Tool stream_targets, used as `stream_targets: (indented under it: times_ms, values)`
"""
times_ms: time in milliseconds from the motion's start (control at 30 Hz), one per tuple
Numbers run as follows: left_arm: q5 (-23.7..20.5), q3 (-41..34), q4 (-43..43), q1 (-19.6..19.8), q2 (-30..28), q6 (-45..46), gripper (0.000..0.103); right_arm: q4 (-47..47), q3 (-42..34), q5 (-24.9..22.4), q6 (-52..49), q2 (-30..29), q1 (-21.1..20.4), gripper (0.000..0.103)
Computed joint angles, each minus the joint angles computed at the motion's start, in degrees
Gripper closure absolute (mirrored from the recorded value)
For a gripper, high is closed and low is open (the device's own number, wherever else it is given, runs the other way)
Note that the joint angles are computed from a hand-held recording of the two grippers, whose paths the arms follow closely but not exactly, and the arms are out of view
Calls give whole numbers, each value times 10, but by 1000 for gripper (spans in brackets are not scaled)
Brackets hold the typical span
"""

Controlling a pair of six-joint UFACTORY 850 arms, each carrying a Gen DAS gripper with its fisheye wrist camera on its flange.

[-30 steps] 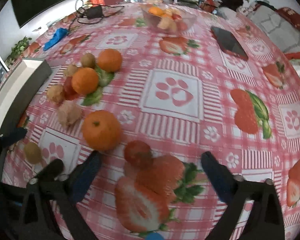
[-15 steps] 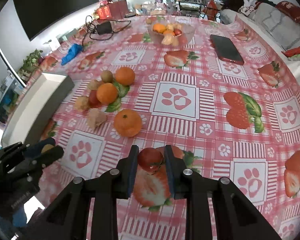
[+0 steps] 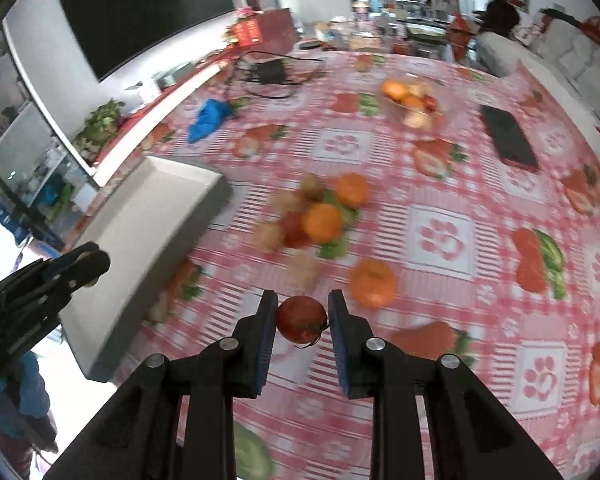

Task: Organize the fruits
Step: 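Carry both fruits over the white tray and open both grippers to drop them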

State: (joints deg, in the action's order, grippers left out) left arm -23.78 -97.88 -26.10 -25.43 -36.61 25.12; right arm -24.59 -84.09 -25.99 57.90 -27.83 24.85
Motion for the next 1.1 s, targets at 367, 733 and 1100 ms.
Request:
stream_targets:
  times_ms: [367, 733, 1100]
  values:
    - [-10, -8, 99, 56, -28, -115, 75, 163, -250, -61, -201, -169, 32, 75]
    - [-9, 0, 125, 70, -42, -130, 74, 212, -491, -180, -284, -327, 52, 75]
    - [38, 26, 224, 63, -23, -226, 24, 160, -500, -190, -265, -326, 62, 20]
